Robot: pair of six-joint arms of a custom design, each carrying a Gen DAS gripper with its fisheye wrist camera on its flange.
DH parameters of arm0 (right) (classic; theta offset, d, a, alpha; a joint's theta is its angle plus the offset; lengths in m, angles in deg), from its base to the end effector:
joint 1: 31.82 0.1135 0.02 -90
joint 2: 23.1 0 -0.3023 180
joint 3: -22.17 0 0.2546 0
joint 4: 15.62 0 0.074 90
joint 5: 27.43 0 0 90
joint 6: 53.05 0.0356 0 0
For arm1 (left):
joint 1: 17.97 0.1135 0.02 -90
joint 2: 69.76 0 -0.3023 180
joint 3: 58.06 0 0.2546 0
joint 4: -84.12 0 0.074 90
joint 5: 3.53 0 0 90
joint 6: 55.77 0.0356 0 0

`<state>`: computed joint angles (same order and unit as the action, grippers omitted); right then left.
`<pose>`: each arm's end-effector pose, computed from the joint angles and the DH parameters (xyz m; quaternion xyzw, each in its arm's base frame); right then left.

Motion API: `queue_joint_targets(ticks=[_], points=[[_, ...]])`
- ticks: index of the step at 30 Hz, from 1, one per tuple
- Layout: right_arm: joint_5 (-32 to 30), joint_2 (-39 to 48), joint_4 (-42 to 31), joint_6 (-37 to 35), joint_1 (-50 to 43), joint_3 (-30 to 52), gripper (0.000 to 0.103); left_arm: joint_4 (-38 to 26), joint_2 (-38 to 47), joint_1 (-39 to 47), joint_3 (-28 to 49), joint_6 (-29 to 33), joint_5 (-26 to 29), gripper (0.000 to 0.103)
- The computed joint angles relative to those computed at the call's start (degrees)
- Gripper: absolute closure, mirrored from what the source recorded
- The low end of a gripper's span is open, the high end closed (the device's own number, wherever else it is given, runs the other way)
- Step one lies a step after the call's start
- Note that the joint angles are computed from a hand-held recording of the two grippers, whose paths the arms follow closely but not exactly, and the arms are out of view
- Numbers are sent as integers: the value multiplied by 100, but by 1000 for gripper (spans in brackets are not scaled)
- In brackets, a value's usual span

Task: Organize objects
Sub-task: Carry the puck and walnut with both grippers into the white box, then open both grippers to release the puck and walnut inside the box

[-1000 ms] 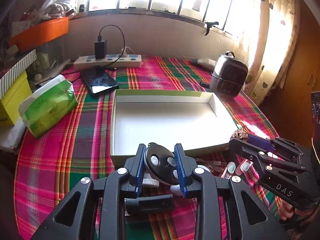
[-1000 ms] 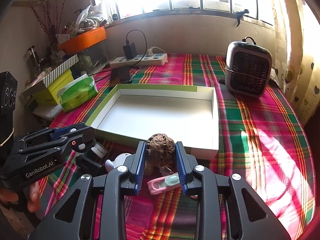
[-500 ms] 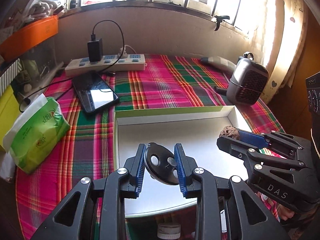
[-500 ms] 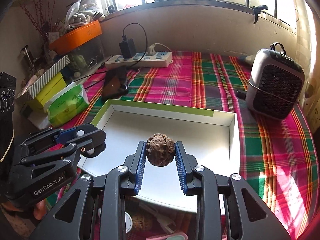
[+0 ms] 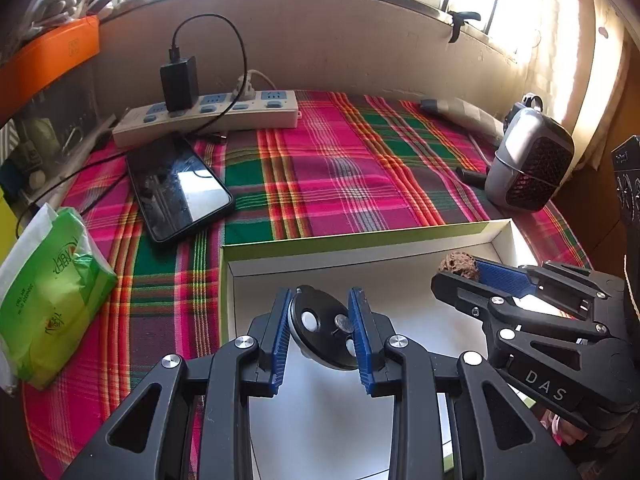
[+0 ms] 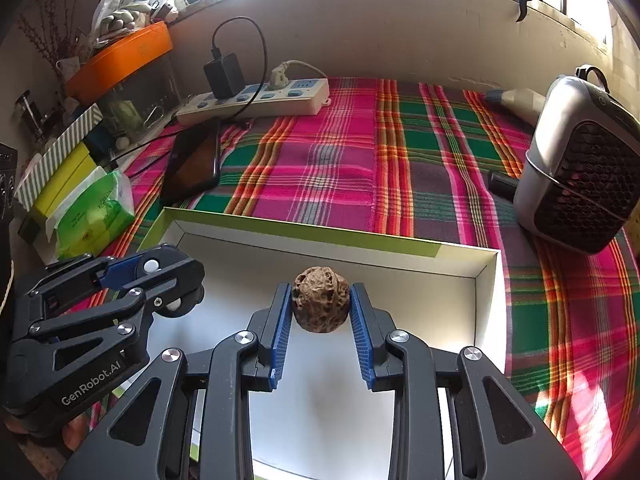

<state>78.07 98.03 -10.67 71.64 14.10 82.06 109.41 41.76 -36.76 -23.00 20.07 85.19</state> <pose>0.2565 0.2512 0.0590 -0.0539 0.9476 0.0874 0.3026 0.2457 -0.0827 0.0618 0.0344 0.9425 -0.0842 0.3217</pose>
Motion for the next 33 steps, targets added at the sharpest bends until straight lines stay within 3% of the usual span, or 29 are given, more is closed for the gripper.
queue_joint_targets(ticks=[28,32,33], points=[[-78,357,-144,-12,-193,347,72,-237,393,31,410,149,-134,75],[-133,335,-37,67,-188,273,52,-222,367,19,377,122,-130,71],[-93,327,-37,85,-174,265,52,-214,358,19,362,107,-117,71]])
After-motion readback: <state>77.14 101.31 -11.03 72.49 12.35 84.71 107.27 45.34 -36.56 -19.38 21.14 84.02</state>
